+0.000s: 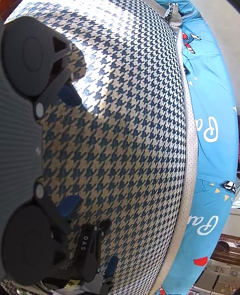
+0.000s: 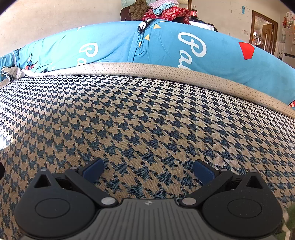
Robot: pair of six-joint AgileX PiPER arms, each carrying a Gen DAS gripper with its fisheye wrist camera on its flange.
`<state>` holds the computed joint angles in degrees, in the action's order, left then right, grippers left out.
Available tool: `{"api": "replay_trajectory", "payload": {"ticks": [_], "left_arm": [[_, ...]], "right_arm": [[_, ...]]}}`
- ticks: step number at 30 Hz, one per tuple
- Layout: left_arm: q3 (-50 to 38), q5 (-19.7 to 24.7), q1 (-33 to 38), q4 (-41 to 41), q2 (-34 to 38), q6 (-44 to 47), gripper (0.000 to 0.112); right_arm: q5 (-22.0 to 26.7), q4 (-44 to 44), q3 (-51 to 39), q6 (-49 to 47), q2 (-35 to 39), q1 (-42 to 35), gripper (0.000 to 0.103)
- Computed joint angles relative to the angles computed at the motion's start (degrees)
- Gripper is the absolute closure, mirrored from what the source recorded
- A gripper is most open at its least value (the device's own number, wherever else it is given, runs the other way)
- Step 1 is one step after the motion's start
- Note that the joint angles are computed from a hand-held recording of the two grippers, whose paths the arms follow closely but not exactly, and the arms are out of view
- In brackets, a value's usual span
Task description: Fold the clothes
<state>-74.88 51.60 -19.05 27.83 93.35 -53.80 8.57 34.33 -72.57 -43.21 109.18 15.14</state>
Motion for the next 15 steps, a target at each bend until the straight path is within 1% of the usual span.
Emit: {"api": "replay_trajectory", "payload": {"ticks": [6,15], "left_arm": [[2.5,-0.7,0.7,0.3,-2.4,-0.3,0.009],[5.3,-0.9,0.4,0.3,-4.3,-0.5,0.009]], "right_arm": [[0.3,-1.7,-0.4,1.6,0.0,0.0,0.000],[0.7,-4.0,-0.7,4.0,0.0,0.1,0.000]]}}
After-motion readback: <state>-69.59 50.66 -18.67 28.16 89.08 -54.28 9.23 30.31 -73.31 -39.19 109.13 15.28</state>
